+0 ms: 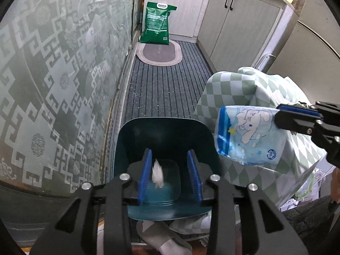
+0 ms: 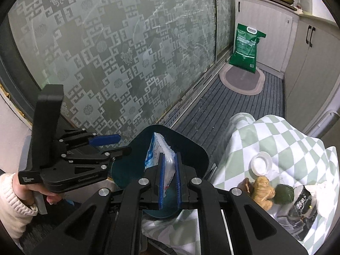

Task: Collect trash
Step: 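Drop the tissue into the teal bin with the left gripper while the right drops the wipes pack, then move the left gripper back over the table toward the walnut shell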

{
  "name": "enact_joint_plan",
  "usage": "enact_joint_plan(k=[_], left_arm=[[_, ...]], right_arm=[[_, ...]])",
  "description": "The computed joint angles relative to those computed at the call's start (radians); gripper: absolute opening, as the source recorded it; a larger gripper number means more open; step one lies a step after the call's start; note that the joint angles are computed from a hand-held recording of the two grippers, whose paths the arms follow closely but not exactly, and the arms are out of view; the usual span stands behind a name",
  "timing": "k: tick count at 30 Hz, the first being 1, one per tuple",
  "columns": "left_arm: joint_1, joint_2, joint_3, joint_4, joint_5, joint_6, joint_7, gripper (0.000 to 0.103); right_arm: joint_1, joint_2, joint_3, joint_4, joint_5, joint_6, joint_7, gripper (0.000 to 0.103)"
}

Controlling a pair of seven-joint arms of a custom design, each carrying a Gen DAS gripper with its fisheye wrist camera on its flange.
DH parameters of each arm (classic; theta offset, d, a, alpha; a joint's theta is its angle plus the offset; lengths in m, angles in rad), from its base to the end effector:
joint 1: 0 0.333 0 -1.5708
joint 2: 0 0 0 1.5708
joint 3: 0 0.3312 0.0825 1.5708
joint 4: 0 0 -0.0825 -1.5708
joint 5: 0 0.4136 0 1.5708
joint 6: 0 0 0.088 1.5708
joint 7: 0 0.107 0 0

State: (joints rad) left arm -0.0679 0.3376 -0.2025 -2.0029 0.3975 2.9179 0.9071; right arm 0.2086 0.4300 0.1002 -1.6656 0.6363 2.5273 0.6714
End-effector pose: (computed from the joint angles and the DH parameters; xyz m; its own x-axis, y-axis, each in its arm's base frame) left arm 0.6424 -0.1941 0.3504 0.0180 -0.9887 0.1491 -0.8335 -0.0972 -0.5440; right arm 0.7057 0.2087 0.4028 0.7012 -0.6998 -0.1364 -0.6243 -0.5103 -0.5914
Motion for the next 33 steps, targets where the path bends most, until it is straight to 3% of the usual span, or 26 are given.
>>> enact_joint_plan(k=[3, 12, 19, 23, 25, 27, 28, 33], left_arm=[[-0.002, -0.008, 0.006, -0.011, 0.011, 0.017, -0.006, 0.047], [0.016, 0.006, -0.012, -0.009, -0.009, -0.01, 0.032, 0.057], [0.022, 0.029, -0.024, 0.003, -0.038, -0.055, 0.088, 0.062], [0.017, 0.022, -0.011, -0.01, -0.033, -0.033, 0.083, 0.065], [0.008, 0.015, 0.003, -0.016, -0.017, -0.018, 0.065, 0.066], [-0.001, 0.006, 0.016, -0.022, 0.001, -0.005, 0.041, 0.067], [-0.009, -0.001, 0.028, -0.028, 0.017, 0.007, 0.02, 0.068], [-0.044, -0.034, 0.08, -0.045, 0.104, 0.052, -0.098, 0.069]], right_arm=[[0.01, 0.012, -0.007, 0.013, -0.02, -0.007, 0.021, 0.009], [0.039, 0.055, -0.019, 0.055, -0.094, -0.035, 0.081, 0.009], [0.082, 0.092, -0.046, 0.088, -0.198, -0.053, 0.167, 0.009], [0.094, 0.112, -0.049, 0.107, -0.24, -0.062, 0.192, 0.011], [0.093, 0.119, -0.044, 0.114, -0.246, -0.079, 0.19, 0.017], [0.096, 0.119, -0.042, 0.111, -0.25, -0.07, 0.193, 0.033], [0.091, 0.118, -0.037, 0.11, -0.242, -0.069, 0.189, 0.036], [0.059, 0.102, -0.005, 0.098, -0.167, -0.042, 0.143, 0.037]])
